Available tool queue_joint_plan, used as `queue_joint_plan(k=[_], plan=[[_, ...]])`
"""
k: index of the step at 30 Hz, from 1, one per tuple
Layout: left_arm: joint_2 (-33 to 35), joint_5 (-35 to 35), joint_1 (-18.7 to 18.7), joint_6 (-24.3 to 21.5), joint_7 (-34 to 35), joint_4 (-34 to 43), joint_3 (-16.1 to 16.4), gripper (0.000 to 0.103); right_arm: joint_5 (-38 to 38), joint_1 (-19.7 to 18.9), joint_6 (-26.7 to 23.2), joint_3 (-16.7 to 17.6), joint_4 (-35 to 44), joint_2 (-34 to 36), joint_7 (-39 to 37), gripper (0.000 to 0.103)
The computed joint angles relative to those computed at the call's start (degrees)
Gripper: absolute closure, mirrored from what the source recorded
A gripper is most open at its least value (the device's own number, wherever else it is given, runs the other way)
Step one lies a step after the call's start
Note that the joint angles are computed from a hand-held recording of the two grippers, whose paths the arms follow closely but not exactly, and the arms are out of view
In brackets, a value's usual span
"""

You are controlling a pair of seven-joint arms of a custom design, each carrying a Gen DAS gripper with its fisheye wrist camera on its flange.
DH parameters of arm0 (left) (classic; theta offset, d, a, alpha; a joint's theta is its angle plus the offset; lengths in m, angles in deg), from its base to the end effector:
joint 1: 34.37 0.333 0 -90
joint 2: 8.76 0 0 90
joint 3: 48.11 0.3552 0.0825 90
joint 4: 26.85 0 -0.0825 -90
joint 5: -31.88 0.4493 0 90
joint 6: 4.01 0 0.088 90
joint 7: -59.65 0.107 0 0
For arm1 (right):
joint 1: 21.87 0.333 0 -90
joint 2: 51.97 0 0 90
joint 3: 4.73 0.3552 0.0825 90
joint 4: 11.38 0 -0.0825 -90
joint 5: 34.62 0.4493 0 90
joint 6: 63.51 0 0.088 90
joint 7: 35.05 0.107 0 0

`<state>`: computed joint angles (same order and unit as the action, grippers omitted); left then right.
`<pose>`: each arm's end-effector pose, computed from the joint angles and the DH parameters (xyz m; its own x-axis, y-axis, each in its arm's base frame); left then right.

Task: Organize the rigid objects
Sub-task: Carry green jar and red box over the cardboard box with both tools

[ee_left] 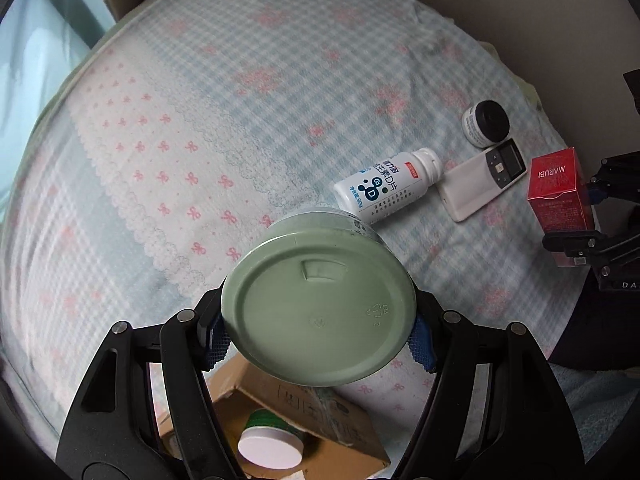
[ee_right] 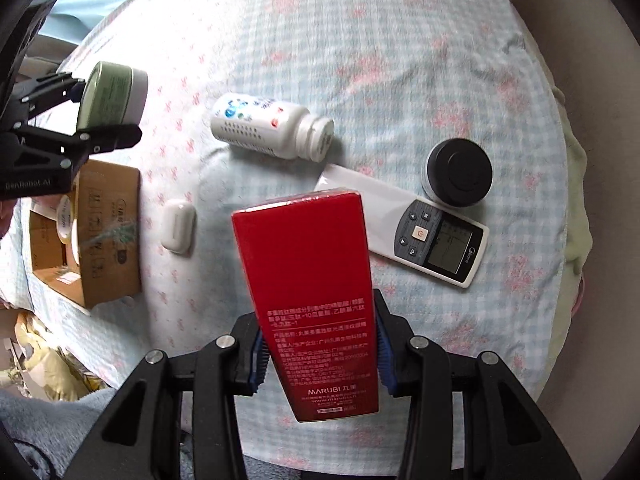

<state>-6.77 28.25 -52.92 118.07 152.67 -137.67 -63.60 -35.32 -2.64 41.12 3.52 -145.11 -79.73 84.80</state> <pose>0.5337 -0.3619 0.4965 -0.5813 -0.8116 0.0591 -0.8076 0.5664 -0.1644 0.3958 0.2114 0.5301 -0.0558 -0.9951 0.0820 -0.9984 0.0548 -0.0150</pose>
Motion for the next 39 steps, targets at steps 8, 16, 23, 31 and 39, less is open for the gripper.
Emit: queue_joint_plan(k=[8, 16, 23, 31, 39], plan=[[-15.38, -3.56, 1.37, 2.58, -1.69, -12.67, 1.78, 0.036, -0.69, 4.04, 4.23, 3.71, 13.82, 11.35, 5.65, 0.063], [-31.96, -3.75, 5.13, -0.61, -1.39, -23.27, 6.6, 0.036, -1.87, 9.98, 6.23, 6.07, 25.05, 19.98, 8.74, 0.063], [-42.65, -2.06, 9.94, -4.17, -0.41, -31.24, 9.97, 0.036, -0.92, 15.25, 9.63, 6.87, 31.68, 27.94, 12.43, 0.063], [-48.81, -2.46, 13.86, -5.6, 2.71, -37.63, 13.36, 0.036, -1.3, 20.29, 12.79, 6.57, 38.11, 36.34, 18.31, 0.063], [-50.12, -1.05, 16.49, -3.24, 4.97, -43.43, 13.2, 0.036, 0.17, 22.45, 15.97, 5.43, 40.85, 43.26, 21.84, 0.063]])
